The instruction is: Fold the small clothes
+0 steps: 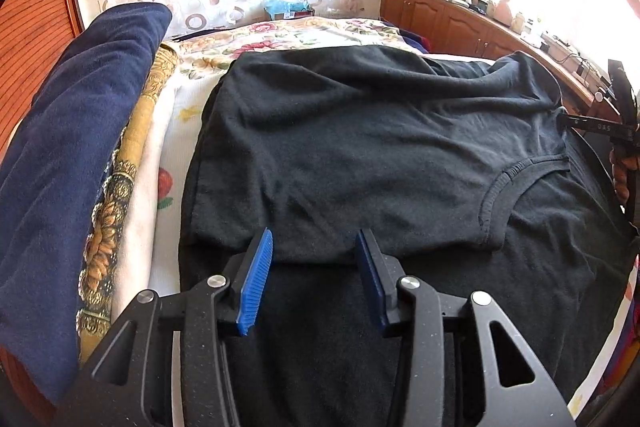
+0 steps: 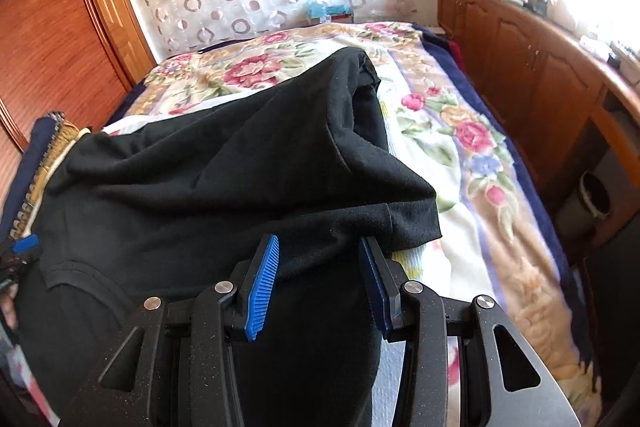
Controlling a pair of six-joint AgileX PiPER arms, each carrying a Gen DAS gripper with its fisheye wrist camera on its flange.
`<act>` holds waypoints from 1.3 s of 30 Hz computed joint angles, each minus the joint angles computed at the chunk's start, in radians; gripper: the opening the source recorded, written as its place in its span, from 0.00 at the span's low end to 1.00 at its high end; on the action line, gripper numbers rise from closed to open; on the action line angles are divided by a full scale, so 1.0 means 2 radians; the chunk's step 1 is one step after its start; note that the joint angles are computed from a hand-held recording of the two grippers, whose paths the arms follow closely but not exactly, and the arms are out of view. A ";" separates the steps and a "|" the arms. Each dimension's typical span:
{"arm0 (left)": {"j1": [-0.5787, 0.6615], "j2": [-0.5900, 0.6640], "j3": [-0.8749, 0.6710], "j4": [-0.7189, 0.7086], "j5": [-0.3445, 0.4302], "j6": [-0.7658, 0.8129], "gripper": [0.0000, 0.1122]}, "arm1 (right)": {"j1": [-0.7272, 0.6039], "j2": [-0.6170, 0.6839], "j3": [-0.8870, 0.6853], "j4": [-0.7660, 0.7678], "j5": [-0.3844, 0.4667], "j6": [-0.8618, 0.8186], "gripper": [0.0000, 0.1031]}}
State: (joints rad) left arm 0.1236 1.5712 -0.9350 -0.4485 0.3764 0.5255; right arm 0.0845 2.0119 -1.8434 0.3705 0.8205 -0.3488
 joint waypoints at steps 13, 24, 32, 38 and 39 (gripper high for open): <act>0.009 -0.023 0.018 0.040 0.015 -0.086 0.39 | 0.026 -0.027 0.068 -0.036 -0.068 0.011 0.44; 0.024 0.042 -0.061 0.014 0.035 -0.123 0.39 | 0.027 -0.023 0.059 -0.044 -0.064 0.014 0.44; -0.003 0.044 -0.058 0.108 -0.016 -0.205 0.23 | 0.006 0.031 -0.051 -0.018 0.035 0.018 0.44; -0.005 0.038 -0.054 0.116 -0.032 -0.195 0.03 | 0.025 0.034 -0.048 -0.069 0.010 0.055 0.06; -0.006 0.033 -0.051 0.111 -0.035 -0.188 0.03 | 0.023 0.030 -0.038 -0.062 0.001 0.049 0.05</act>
State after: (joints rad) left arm 0.1110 1.6378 -1.0373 -0.2266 0.3057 0.1503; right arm 0.1299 2.0727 -1.9203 0.2470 0.8229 -0.2506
